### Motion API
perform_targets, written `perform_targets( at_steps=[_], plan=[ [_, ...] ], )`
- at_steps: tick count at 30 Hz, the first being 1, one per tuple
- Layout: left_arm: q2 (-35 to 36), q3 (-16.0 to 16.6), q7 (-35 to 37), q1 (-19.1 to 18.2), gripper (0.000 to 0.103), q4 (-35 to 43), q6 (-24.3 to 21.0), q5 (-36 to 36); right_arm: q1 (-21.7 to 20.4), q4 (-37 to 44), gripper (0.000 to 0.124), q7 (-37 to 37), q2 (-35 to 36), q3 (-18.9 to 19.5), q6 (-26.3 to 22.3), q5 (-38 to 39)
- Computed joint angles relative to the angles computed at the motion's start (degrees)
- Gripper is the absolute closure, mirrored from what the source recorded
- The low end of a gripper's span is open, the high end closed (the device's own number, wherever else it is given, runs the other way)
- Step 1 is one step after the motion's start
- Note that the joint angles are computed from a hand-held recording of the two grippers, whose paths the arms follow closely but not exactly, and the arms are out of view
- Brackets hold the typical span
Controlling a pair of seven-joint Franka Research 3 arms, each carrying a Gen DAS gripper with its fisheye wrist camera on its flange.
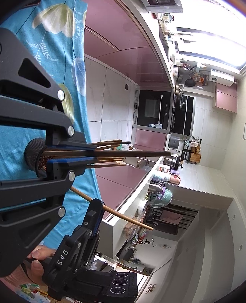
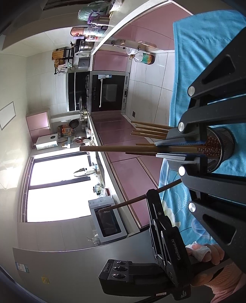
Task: Organize utensils
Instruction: 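Lower the left gripper's chopstick into the mesh holder while the right gripper inserts its own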
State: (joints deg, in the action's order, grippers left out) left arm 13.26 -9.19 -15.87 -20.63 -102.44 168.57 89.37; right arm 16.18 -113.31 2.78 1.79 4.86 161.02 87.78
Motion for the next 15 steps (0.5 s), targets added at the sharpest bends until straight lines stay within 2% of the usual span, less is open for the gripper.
perform_targets(
  at_steps=[15],
  plan=[
    [2.03,1.4,7.44,-0.79,0.096,1.39,0.43,-7.36,-0.2,0.47,0.118,2.94,1.35,0.41,0.49,-2.94]
  ],
)
